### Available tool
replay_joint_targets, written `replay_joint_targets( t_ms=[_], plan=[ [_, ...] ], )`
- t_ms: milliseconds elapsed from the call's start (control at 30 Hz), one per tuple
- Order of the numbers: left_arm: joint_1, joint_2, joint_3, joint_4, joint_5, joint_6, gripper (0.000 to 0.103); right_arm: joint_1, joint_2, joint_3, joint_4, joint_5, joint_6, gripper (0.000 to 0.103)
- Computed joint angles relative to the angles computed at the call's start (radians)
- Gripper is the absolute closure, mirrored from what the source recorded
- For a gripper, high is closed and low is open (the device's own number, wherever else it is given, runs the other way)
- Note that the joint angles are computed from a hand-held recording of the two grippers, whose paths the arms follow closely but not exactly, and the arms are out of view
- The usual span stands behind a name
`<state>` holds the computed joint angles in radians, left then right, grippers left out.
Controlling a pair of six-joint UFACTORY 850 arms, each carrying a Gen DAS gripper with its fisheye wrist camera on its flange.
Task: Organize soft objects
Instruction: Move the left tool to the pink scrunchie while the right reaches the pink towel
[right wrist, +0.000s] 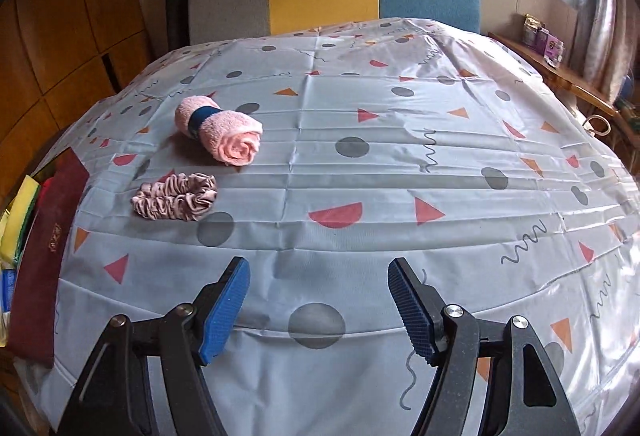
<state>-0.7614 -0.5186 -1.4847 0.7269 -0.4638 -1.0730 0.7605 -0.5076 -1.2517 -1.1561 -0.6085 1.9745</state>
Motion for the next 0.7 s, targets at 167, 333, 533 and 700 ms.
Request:
replay_joint_targets(
  t_ms=[167,333,533,700],
  plan=[
    [0.000,-0.143,-0.184,-0.230,-0.015,0.297,0.020,-0.009,-0.016,0.005,0.037,0.029,-0.015,0.030],
    [0.008,-0.304,-0.414,-0.424,-0.091,0.481,0.016,-0.006,-0.024,-0.001,0.032,0.033,-0.028,0.022],
    [0.015,-0.462,-0.638,-0.538,-0.178,0.532,0.002,-0.005,-0.028,-0.003,0.026,0.041,-0.033,0.015],
    [0.011,-0.601,-0.830,-0.542,-0.300,0.535,0.007,-0.004,-0.032,-0.007,0.027,0.041,-0.041,0.012]
  ],
)
